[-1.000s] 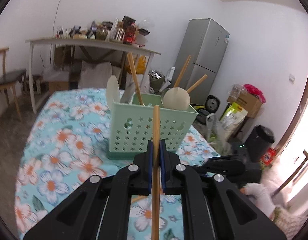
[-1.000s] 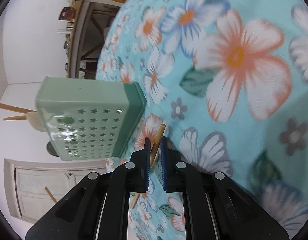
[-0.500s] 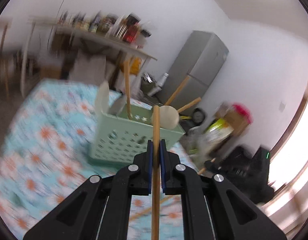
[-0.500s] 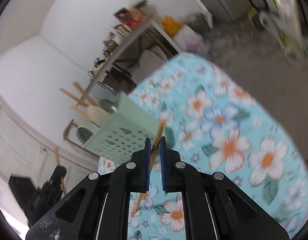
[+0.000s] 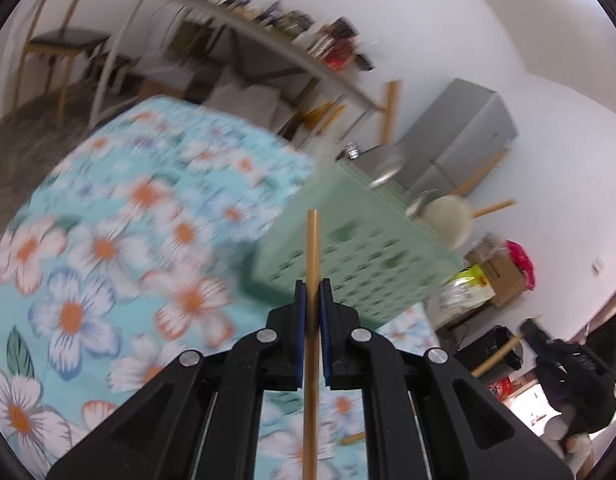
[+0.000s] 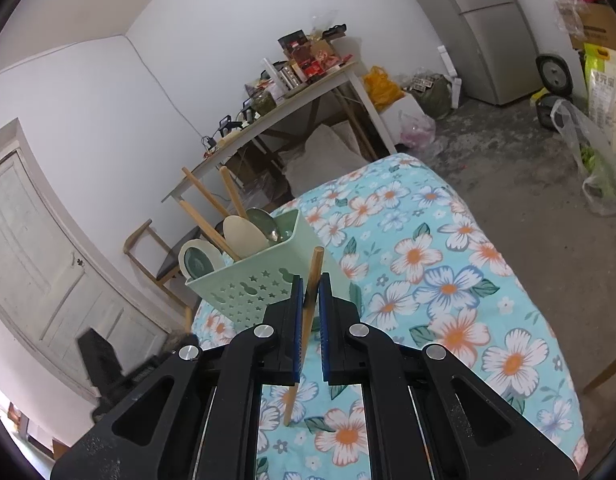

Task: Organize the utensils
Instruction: 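Carry both upright chopsticks over the green holder with both grippers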

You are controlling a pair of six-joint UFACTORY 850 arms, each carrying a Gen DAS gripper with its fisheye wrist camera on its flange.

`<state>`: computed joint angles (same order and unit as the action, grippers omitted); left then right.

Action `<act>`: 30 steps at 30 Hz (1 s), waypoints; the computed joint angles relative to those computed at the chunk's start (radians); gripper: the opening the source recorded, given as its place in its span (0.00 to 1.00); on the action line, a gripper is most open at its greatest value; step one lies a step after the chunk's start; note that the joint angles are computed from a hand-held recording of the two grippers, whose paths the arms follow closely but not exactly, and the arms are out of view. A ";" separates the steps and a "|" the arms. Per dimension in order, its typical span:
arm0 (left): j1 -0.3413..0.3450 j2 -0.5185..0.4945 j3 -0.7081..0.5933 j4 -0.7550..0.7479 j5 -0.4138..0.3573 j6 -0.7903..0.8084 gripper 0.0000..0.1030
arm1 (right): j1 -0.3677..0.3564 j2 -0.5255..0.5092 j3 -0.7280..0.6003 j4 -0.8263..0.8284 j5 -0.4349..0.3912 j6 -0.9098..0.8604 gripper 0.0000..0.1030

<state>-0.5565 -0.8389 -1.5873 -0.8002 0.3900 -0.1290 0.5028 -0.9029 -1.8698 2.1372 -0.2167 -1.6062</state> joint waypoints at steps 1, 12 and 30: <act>0.003 0.000 0.006 -0.016 -0.006 0.012 0.06 | 0.001 0.001 0.001 0.001 0.001 0.000 0.05; 0.012 0.075 0.069 -0.002 -0.011 0.074 0.05 | -0.004 -0.008 -0.010 -0.052 -0.014 0.057 0.05; -0.029 0.114 -0.142 0.123 0.325 0.354 0.05 | 0.006 0.030 0.022 0.056 -0.027 -0.125 0.04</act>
